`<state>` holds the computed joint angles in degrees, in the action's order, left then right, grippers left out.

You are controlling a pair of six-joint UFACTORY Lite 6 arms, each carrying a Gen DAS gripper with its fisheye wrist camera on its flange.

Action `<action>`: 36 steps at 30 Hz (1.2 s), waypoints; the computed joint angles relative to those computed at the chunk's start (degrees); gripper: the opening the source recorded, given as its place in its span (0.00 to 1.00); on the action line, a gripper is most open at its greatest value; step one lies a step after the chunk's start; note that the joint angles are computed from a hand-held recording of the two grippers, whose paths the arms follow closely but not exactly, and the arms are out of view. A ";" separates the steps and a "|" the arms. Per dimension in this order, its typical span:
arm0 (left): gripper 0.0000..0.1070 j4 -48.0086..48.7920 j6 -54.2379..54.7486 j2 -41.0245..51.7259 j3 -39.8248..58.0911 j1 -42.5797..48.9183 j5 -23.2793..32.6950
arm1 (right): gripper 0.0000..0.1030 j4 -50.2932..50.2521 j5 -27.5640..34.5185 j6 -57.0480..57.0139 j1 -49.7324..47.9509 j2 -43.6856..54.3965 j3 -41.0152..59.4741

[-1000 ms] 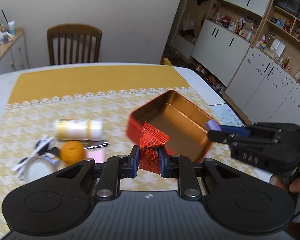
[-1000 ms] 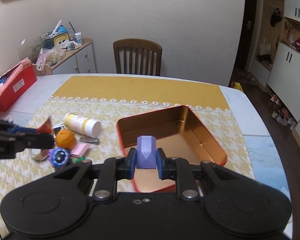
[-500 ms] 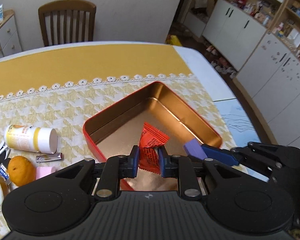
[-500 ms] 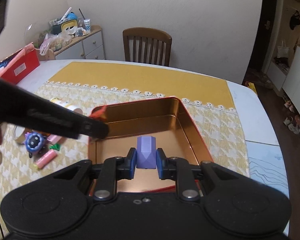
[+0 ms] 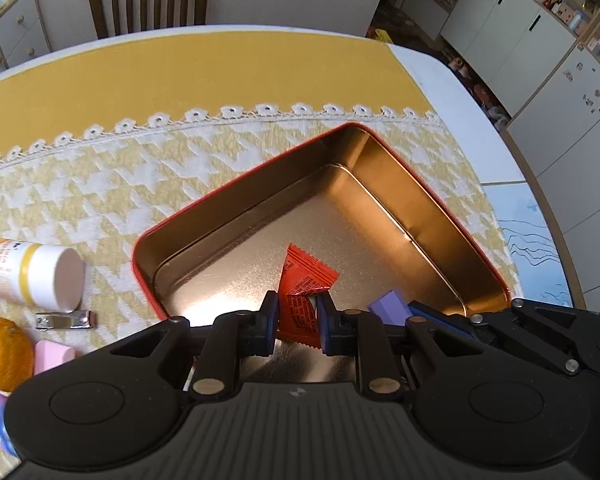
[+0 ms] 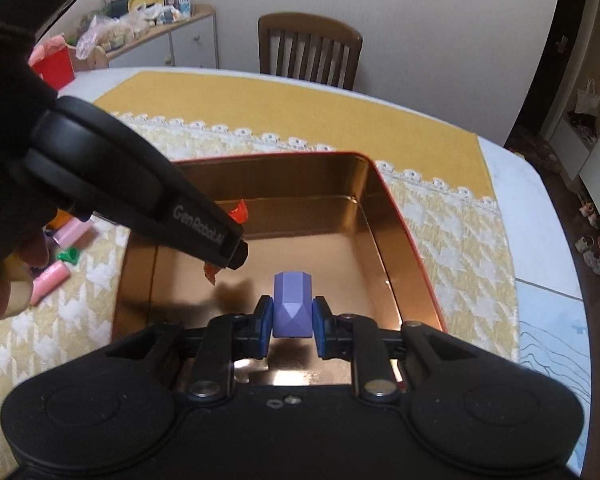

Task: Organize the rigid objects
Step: 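Carry both items over the red tin and open both tools to drop them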

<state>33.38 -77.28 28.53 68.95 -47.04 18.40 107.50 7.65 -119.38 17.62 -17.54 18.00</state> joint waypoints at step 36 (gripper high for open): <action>0.56 6.42 -5.16 -0.24 0.60 -1.32 2.50 | 0.49 -22.88 10.17 18.30 -11.61 5.73 4.52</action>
<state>39.80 -82.44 28.29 69.55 -48.36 20.90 84.62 17.82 -101.08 6.02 -11.81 22.52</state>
